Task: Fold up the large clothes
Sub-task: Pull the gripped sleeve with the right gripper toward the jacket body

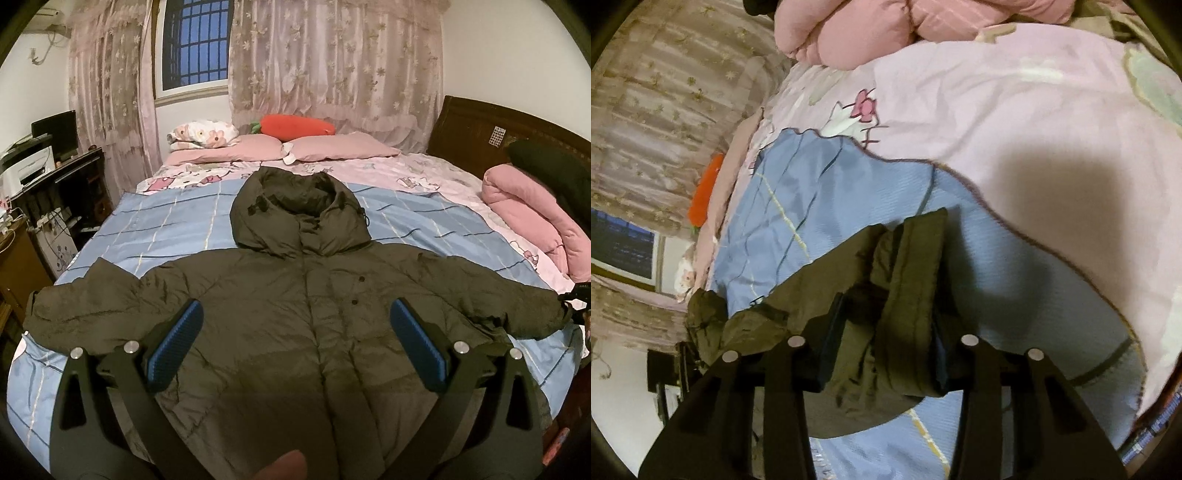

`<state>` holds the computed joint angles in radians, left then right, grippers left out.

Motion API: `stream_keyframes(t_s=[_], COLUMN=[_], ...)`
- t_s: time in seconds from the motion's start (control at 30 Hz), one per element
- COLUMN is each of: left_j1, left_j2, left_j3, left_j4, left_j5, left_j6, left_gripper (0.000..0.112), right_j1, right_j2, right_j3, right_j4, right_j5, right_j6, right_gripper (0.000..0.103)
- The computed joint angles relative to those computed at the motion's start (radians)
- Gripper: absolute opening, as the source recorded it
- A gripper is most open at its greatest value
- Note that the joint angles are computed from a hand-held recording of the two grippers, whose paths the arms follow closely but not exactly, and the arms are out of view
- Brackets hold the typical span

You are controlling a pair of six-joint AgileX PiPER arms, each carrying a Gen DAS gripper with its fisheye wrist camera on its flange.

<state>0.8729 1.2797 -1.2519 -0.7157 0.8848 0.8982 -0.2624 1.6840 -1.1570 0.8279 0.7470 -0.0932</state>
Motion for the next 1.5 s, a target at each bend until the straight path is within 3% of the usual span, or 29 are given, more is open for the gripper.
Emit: stream_keyframes(t_s=[0.1, 0.37, 0.6, 0.73, 0.97, 1.33, 1.5], left_j1=[0.002, -0.003, 0.03, 0.063, 0.143, 0.254, 0.274], left_j2=[0.001, 0.0, 0.007, 0.011, 0.006, 0.041, 0.053], left_j3=[-0.001, -0.006, -0.007, -0.02, -0.053, -0.145, -0.154], left_j4=[-0.003, 0.003, -0.045, -0.074, -0.128, -0.183, -0.175], left_j5=[0.003, 0.0, 0.015, 0.041, 0.116, 0.223, 0.244], left_j6=[0.001, -0.009, 0.027, 0.047, 0.077, 0.079, 0.083], left_gripper=[0.101, 0.101, 0.101, 0.101, 0.101, 0.101, 0.101], right_j1=[0.024, 0.111, 0.252, 0.32, 0.395, 0.533, 0.447], right_j2=[0.007, 0.014, -0.034, -0.047, -0.05, 0.009, -0.017], right_j3=[-0.016, -0.084, -0.169, -0.224, -0.352, -0.702, -0.576], right_j4=[-0.033, -0.203, -0.572, -0.691, -0.836, -1.013, -0.99], right_j5=[-0.006, -0.019, -0.019, 0.016, 0.104, 0.305, 0.22], right_j6=[0.023, 0.17, 0.459, 0.535, 0.653, 0.766, 0.87], right_gripper=[0.024, 0.005, 0.004, 0.004, 0.004, 0.004, 0.004])
